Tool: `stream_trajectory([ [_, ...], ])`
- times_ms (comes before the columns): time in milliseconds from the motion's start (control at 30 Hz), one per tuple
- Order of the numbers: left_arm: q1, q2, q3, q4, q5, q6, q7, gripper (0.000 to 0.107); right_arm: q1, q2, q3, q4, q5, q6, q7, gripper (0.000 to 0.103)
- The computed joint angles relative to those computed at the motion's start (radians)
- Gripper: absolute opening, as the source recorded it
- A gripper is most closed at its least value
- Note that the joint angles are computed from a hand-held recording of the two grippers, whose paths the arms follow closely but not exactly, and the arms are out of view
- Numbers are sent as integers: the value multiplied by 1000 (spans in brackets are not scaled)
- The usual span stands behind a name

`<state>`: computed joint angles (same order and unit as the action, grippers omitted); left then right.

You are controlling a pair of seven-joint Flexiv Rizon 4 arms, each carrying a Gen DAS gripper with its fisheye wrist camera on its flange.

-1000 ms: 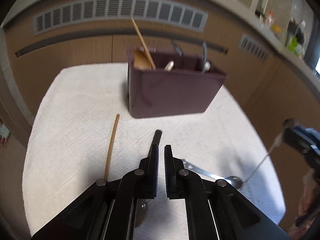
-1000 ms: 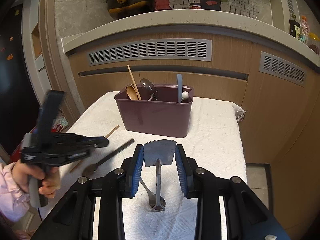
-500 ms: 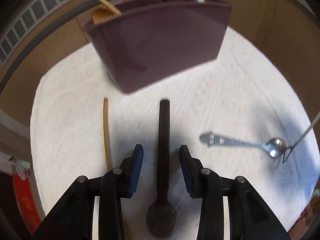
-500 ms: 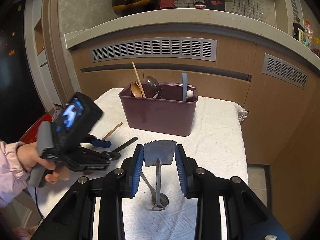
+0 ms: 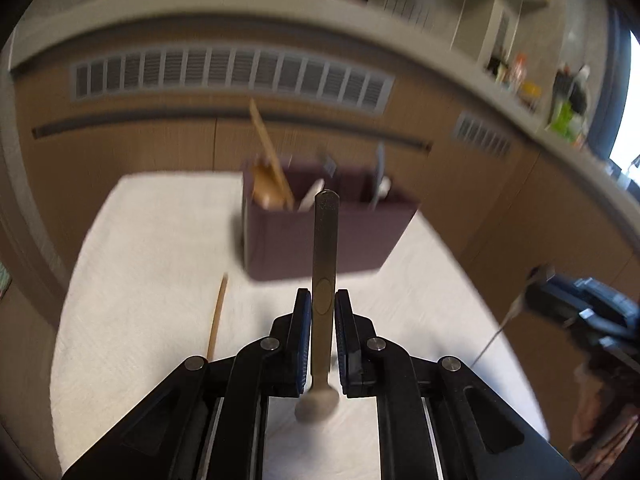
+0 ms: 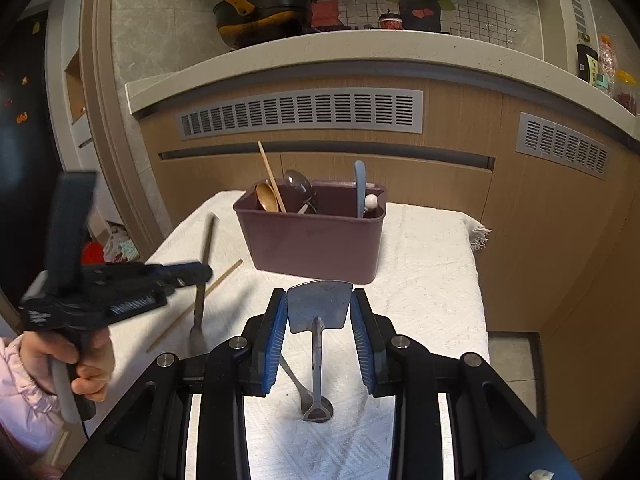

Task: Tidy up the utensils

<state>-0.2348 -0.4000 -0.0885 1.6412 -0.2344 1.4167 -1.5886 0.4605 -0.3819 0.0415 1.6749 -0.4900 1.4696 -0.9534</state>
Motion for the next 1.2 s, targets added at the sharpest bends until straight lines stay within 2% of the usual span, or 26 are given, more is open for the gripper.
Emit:
stream_trajectory([
  [133,78,-12,-108,-101,-68,49,129,6,10,-9,-36,-74,-24,59,-1,29],
  [200,91,-35,-133,-177,-96,53,176,6,34,-21,-81,-136,-58,62,7,29],
  [300,37,-112,-51,-346,-58,37,164,6,33,-70,-94,-278,-79,41,-17,29],
  [367,39,-158,-49,-442,-60,1,173,6,16,-122,-71,-393,-67,-2,-58,29],
  [467,71,-180,-75,-488,-84,-76,219,6,-6,-173,-25,-496,-24,-72,-120,29],
  [533,66,-172,-47,-480,-71,-130,224,8,-8,-186,-15,-511,-2,-92,-148,29],
  [600,98,-156,-72,-424,-97,-192,266,8,-16,-192,8,-505,28,-126,-180,29],
  [700,121,-178,-93,-406,-139,-327,310,10,-35,-202,55,-511,95,-193,-230,29],
  [767,131,-190,-101,-395,-154,-416,362,21,-38,-198,64,-490,130,-211,-243,29],
  [833,124,-206,-86,-398,-149,-473,380,47,-39,-188,65,-460,152,-210,-247,29],
  [867,119,-224,-76,-415,-141,-513,383,51,-42,-184,70,-449,165,-212,-252,29],
  [967,99,-271,-43,-462,-103,-602,378,53,-41,-169,68,-410,182,-208,-254,29],
  [1033,86,-295,-17,-486,-72,-622,356,53,-40,-162,63,-389,186,-206,-250,29],
  [1200,115,-329,-8,-504,-95,-687,265,53,-50,-145,70,-340,204,-219,-251,29],
])
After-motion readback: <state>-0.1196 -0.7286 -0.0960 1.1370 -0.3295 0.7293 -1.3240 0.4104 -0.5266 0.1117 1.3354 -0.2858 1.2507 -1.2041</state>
